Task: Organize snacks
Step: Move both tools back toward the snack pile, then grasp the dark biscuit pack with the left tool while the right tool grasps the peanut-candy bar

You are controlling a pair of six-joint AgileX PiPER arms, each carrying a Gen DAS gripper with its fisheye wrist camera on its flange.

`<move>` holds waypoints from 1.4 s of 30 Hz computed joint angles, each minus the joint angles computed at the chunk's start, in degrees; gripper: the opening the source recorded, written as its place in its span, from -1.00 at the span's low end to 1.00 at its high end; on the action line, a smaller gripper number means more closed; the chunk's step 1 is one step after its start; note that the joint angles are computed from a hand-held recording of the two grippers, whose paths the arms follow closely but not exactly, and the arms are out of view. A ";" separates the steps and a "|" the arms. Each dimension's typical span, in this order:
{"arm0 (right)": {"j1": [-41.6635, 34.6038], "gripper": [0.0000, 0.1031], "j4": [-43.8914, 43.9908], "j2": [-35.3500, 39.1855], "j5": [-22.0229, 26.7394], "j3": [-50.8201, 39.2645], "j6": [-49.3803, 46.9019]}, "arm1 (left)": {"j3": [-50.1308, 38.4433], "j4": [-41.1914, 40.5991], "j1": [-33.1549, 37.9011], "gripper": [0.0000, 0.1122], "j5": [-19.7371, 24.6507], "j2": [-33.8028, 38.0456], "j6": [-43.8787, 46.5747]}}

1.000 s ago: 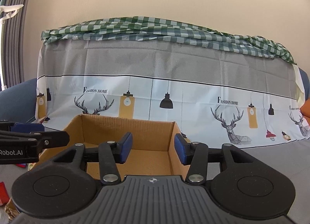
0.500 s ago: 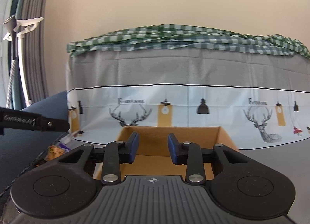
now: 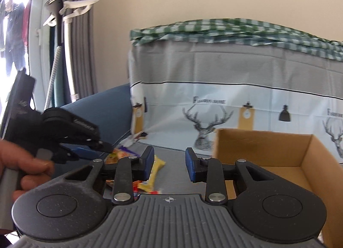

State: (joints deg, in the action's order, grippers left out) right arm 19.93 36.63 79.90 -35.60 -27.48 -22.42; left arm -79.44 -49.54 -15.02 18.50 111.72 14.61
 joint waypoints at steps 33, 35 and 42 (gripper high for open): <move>0.35 0.33 27.13 34.02 10.56 -26.70 -20.24 | -43.44 50.04 -3.63 0.48 27.49 28.21 -56.13; -0.38 0.33 26.79 34.10 12.25 -26.92 -19.47 | -46.39 52.41 -4.36 0.47 29.53 29.76 -56.38; -1.86 -0.11 20.63 34.07 15.19 -26.48 -13.89 | -48.65 59.86 -6.39 0.00 34.15 30.66 -55.77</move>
State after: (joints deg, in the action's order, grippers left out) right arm 18.07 57.26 113.97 -20.41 -53.96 -36.31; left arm -128.09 10.32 -21.41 52.66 142.37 -41.17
